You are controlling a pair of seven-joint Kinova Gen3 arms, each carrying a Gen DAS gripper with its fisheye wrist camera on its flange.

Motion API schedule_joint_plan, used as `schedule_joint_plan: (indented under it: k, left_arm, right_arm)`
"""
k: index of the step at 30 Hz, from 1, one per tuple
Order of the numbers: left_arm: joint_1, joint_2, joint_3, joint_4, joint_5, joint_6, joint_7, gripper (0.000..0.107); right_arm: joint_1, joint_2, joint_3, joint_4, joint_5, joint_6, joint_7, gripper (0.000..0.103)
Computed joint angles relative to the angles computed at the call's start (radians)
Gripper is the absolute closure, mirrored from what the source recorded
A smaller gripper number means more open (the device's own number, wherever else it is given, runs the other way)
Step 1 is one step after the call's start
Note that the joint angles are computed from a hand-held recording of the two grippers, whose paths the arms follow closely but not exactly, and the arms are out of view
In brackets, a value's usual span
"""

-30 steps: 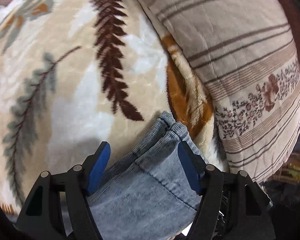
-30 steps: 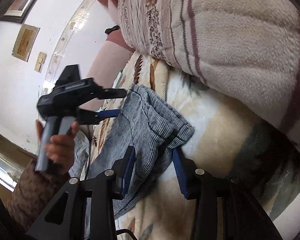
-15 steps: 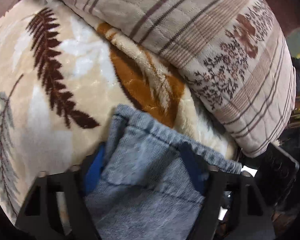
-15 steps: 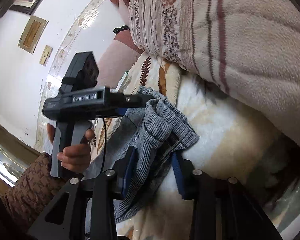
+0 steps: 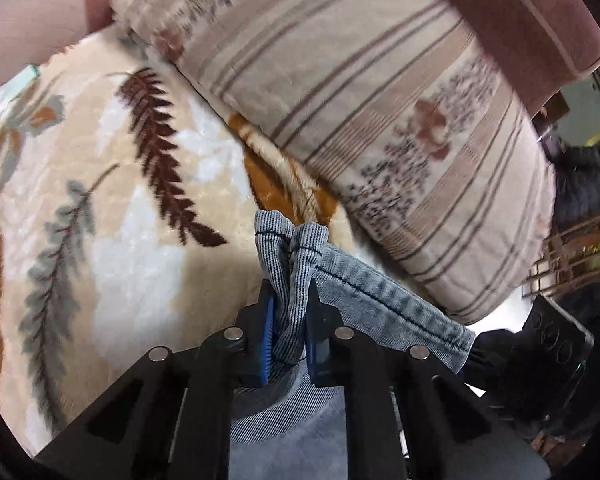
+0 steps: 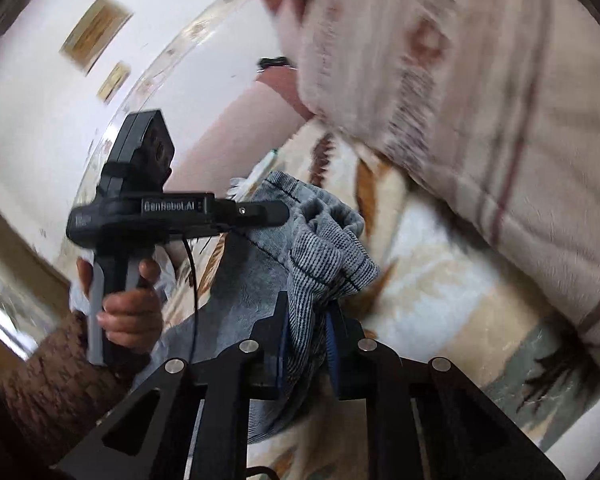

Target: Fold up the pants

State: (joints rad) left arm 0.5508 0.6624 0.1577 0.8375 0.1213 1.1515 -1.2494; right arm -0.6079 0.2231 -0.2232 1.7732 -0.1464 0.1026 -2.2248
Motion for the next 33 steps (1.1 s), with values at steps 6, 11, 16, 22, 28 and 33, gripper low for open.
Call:
schedule_joint_plan:
  k: [6, 11, 16, 22, 28, 33]
  left_arm:
    - [-0.012, -0.069, 0.059, -0.021, -0.131, 0.075, 0.107, 0.097]
    - [0.006, -0.142, -0.002, 0.073, -0.132, 0.118, 0.189, 0.097]
    - [-0.092, -0.243, 0.062, 0.304, -0.138, 0.102, 0.322, 0.095]
    - [-0.115, -0.395, -0.024, 0.561, -0.042, -0.001, 0.433, 0.085]
    - [-0.006, -0.53, -0.184, 0.693, -0.029, -0.008, 0.554, 0.085]
    - [-0.023, -0.627, -0.167, 0.809, 0.038, -0.164, 0.623, 0.064]
  right_arm:
    - [-0.278, -0.015, 0.205, -0.122, 0.244, 0.152, -0.125, 0.088]
    - [-0.372, 0.038, 0.167, -0.245, 0.427, 0.28, -0.189, 0.088]
    - [-0.45, 0.137, 0.108, -0.389, 0.528, 0.446, -0.177, 0.083]
    - [-0.587, 0.236, 0.093, -0.57, 0.628, 0.679, -0.079, 0.057]
    - [-0.611, 0.152, 0.076, -0.494, 0.651, 0.687, -0.063, 0.047]
    - [-0.457, 0.062, 0.076, -0.393, 0.557, 0.594, -0.21, 0.036]
